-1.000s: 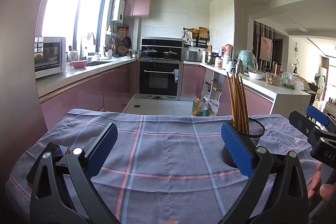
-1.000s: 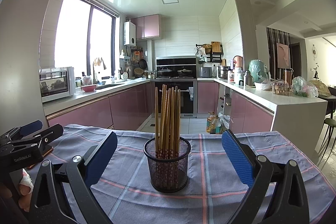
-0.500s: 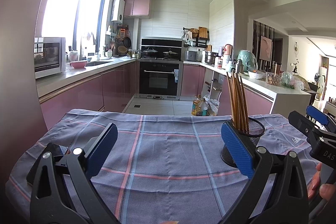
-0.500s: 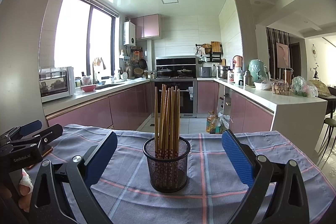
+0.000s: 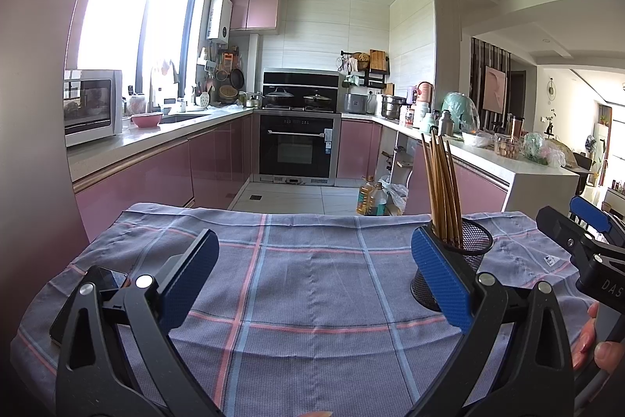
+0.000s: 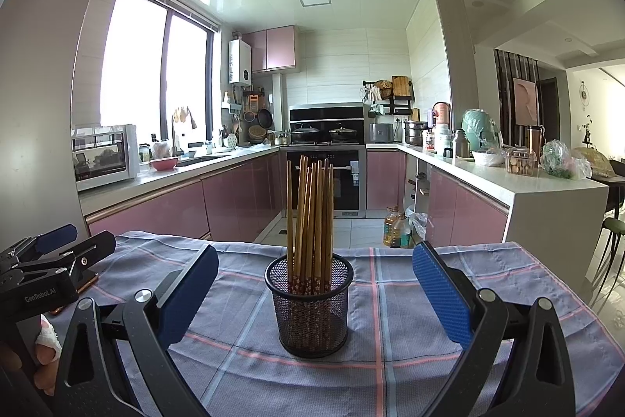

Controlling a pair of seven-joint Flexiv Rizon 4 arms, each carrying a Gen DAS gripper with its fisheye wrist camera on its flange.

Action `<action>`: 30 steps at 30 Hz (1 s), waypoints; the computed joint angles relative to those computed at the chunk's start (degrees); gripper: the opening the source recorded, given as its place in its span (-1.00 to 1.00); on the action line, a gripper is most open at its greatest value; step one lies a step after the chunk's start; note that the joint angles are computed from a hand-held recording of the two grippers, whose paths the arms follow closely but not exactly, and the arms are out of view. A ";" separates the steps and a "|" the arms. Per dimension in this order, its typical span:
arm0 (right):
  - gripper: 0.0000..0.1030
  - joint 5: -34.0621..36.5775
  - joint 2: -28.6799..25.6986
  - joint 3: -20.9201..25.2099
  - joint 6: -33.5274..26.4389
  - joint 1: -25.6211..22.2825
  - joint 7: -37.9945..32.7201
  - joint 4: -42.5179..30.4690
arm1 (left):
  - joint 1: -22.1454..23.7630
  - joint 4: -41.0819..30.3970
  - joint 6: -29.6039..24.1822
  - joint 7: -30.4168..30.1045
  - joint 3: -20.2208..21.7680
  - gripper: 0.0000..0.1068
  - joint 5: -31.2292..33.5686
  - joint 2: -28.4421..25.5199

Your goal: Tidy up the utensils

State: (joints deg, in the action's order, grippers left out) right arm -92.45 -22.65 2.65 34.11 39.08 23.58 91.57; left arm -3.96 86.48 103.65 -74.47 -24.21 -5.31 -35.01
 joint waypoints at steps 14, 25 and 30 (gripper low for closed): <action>0.87 -0.06 -0.12 -0.03 -0.03 0.04 0.12 -0.11 | 0.19 0.17 0.19 -0.20 -0.19 0.82 0.49 -0.10; 0.87 -0.19 0.01 -0.06 0.28 -0.12 0.00 -0.03 | 0.11 0.03 0.03 -0.11 -0.12 0.82 0.38 -0.16; 0.87 -0.17 -0.02 -0.06 0.37 -0.19 0.01 -0.08 | 0.05 -0.01 -0.04 -0.08 -0.06 0.82 0.30 -0.14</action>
State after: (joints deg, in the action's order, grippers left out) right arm -92.62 -22.67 2.59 34.48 38.89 23.58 91.49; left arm -3.91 86.47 103.61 -74.55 -24.27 -5.01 -35.15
